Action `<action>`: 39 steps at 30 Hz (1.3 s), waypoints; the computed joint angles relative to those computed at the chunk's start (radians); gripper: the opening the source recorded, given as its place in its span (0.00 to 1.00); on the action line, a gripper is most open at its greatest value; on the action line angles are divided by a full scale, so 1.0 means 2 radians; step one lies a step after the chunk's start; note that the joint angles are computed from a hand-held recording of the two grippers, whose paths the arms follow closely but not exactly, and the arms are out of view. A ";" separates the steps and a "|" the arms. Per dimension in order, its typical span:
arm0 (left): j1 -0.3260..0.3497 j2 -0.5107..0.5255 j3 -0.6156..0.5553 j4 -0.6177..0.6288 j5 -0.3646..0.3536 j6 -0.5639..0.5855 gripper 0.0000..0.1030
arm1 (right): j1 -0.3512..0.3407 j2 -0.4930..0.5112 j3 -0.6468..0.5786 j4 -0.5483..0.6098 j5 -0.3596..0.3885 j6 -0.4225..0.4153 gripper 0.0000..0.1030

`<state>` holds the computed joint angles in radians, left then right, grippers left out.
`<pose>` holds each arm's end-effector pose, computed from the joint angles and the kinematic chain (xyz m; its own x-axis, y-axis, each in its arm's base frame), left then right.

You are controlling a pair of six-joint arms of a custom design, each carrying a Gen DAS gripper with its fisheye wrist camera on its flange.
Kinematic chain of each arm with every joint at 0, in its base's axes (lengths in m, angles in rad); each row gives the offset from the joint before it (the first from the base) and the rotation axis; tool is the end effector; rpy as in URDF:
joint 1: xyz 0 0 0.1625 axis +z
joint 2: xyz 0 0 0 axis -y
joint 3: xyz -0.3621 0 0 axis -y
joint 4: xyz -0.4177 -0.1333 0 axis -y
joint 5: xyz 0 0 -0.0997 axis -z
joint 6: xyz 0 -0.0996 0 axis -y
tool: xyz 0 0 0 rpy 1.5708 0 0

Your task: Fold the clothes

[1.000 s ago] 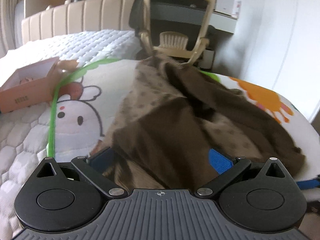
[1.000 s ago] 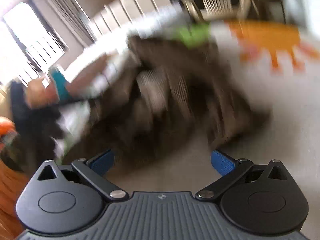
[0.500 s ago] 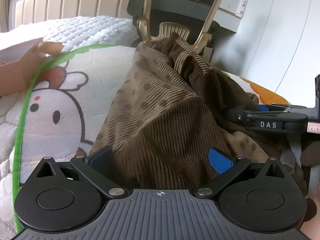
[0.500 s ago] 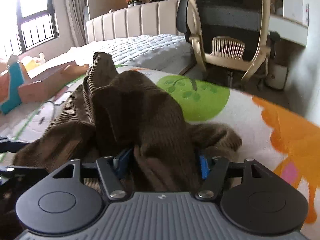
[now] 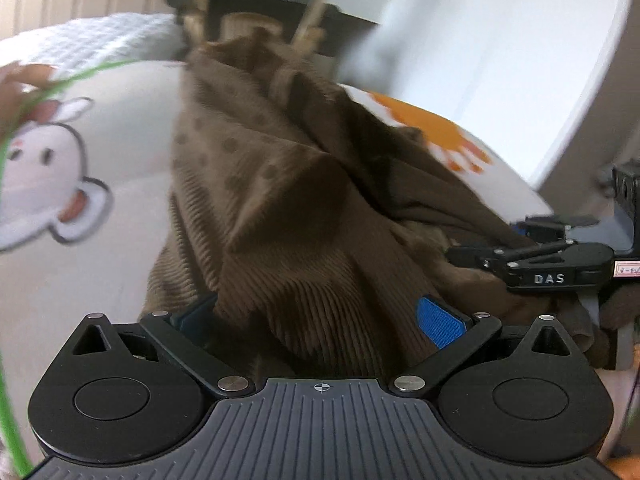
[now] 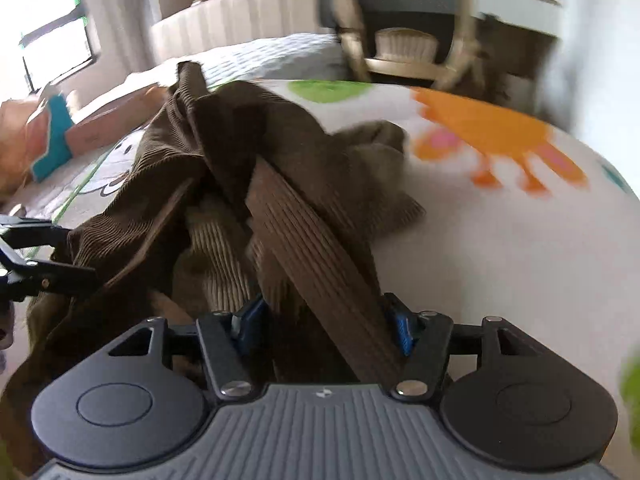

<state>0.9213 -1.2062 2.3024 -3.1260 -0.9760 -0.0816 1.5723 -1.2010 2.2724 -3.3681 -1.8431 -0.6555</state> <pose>-0.1191 -0.4695 0.0995 -0.8513 0.2440 -0.4646 0.4744 0.7363 -0.4825 0.1072 -0.4690 0.1279 -0.7631 -0.3155 0.5641 -0.5882 0.7008 -0.4036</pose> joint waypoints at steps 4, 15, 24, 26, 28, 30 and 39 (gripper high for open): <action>0.000 -0.001 0.005 -0.003 -0.011 0.011 1.00 | 0.006 -0.036 0.062 -0.047 -0.037 -0.019 0.59; 0.003 0.004 -0.005 -0.006 0.000 -0.003 1.00 | 0.053 0.058 -0.118 -0.037 0.035 -0.025 0.77; 0.010 -0.009 0.005 -0.021 -0.003 0.002 1.00 | 0.060 0.241 -0.280 0.023 -0.020 -0.026 0.67; 0.013 -0.013 0.005 -0.022 -0.007 0.003 1.00 | 0.060 0.228 -0.266 0.026 -0.030 -0.040 0.67; 0.015 -0.016 0.005 -0.022 -0.010 0.002 1.00 | 0.057 0.213 -0.248 0.021 -0.039 -0.058 0.65; 0.012 -0.016 0.004 -0.022 0.000 -0.003 1.00 | 0.051 0.187 -0.214 0.007 -0.046 -0.072 0.65; -0.039 -0.066 0.051 -0.001 0.043 0.012 1.00 | 0.038 0.034 -0.047 -0.034 -0.048 -0.090 0.67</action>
